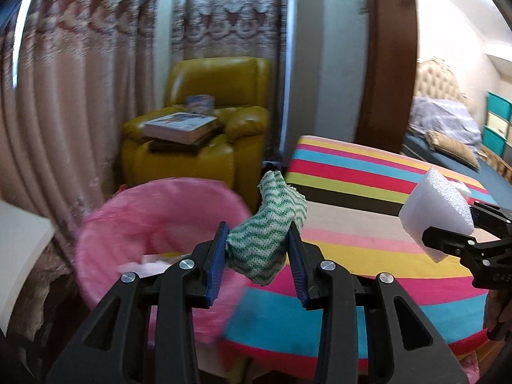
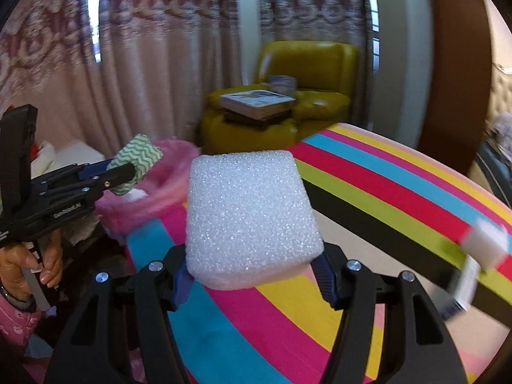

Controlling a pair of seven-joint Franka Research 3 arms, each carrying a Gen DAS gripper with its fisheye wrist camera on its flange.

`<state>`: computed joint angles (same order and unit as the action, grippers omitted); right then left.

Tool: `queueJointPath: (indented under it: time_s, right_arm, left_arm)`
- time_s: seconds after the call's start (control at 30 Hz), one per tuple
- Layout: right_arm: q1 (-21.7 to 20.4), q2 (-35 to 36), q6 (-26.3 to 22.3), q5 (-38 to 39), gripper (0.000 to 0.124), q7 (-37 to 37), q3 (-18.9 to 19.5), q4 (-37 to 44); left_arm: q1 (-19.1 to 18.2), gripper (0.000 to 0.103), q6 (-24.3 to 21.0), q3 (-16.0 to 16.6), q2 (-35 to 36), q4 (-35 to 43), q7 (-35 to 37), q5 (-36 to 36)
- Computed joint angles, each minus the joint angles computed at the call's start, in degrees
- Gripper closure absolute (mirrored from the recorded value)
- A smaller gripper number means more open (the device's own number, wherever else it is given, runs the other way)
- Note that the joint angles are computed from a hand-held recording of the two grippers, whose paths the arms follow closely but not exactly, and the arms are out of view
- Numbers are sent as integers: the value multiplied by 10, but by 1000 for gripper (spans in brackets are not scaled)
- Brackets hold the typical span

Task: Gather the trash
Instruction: 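Carry the cloth and foam block over the pink bin and open both tools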

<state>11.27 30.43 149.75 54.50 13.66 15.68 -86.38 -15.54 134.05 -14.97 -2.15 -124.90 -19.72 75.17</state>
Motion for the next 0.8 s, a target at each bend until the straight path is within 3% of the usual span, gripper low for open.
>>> queueJointPath:
  time_s: [0.27, 0.8]
  right_arm:
    - [51, 61, -51, -70, 63, 70, 2, 100]
    - [150, 211, -127, -211, 62, 201, 3, 328]
  left_arm:
    - [45, 68, 30, 18, -75, -85, 5, -32]
    - [134, 68, 110, 33, -116, -150, -37, -11]
